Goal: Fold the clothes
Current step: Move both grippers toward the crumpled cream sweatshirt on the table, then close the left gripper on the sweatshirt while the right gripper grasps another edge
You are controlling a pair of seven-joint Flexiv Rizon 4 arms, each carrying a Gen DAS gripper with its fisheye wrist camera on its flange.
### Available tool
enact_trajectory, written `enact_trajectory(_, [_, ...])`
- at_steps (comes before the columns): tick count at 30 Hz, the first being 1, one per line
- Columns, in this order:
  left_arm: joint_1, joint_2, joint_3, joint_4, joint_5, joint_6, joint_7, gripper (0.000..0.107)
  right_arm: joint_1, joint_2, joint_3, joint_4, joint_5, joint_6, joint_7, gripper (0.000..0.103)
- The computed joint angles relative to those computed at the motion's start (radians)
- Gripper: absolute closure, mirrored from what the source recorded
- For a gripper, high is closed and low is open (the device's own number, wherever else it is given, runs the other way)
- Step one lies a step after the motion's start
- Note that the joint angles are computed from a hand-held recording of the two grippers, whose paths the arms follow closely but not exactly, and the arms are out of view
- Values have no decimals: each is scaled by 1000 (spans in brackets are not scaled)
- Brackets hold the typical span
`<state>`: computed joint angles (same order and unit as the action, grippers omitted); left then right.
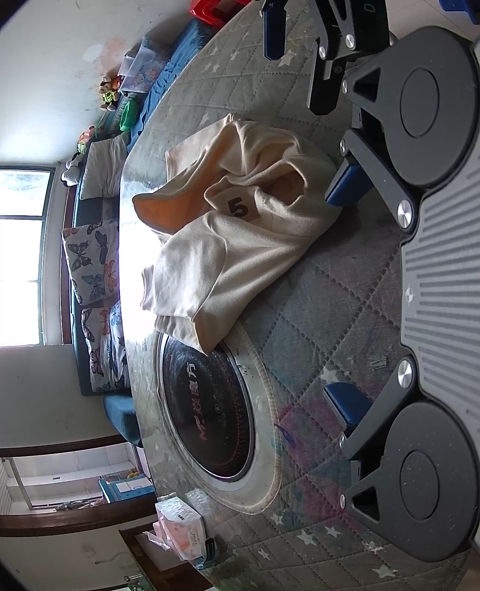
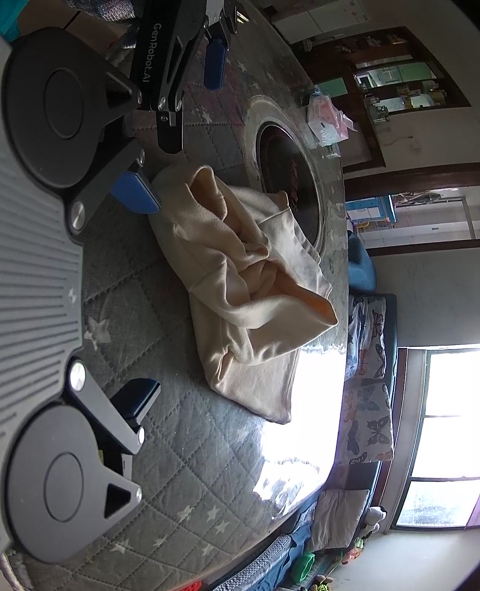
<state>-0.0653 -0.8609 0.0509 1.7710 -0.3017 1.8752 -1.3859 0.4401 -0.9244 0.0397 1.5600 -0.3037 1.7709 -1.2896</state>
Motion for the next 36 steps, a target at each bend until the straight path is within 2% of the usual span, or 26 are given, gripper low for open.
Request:
enact_trajectory(14, [25, -15, 3, -83, 5, -32, 17, 4, -47, -43, 64, -121, -38, -62, -24, 5])
enact_trajectory(18, [26, -24, 8, -114, -2, -54, 19, 4, -69, -66, 99, -170, -46, -87, -36, 0])
enact_trajectory(28, [36, -63, 7, -201, 2, -121, 23, 4, -100, -121, 167, -280, -43, -159, -83, 0])
enact_trajectory(36, [34, -98, 32, -284, -1, -175, 8, 4, -98, -180, 177, -423, -18, -242, -129, 0])
